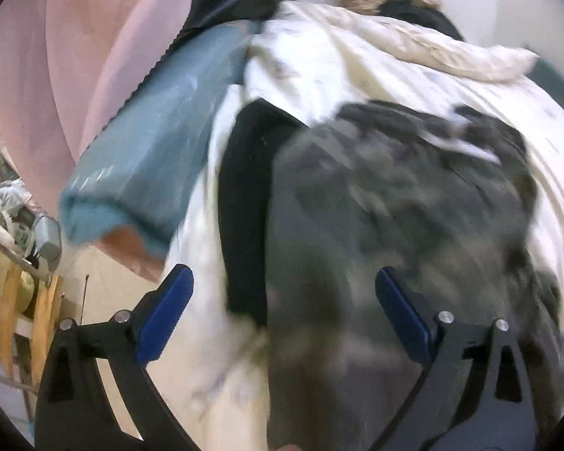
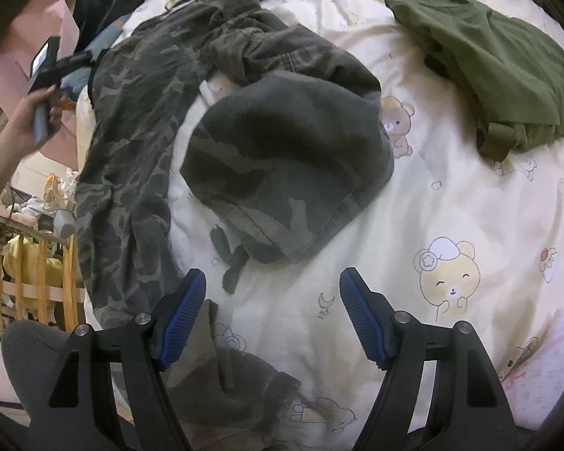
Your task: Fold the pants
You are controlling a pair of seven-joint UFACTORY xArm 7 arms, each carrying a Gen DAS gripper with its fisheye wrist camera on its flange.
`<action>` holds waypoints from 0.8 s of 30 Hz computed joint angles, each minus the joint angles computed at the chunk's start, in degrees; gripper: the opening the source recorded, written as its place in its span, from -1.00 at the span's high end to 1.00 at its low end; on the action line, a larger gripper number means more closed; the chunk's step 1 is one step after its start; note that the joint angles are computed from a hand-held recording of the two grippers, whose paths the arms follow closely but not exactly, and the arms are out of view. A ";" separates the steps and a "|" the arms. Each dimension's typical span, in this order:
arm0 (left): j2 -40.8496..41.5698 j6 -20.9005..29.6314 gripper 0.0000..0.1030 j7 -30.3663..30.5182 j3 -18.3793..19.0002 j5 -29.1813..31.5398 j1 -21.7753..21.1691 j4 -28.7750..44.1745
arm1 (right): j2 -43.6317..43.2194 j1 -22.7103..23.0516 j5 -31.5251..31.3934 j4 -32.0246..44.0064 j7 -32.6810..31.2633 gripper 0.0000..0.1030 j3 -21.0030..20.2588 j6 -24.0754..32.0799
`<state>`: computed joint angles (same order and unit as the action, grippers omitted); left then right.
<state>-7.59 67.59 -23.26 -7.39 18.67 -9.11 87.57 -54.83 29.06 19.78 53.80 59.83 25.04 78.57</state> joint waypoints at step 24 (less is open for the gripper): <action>-50.35 28.15 -0.86 -1.13 -9.17 -19.09 -0.49 -19.45 | -16.50 -3.41 5.42 7.61 19.19 -0.48 5.71 12.17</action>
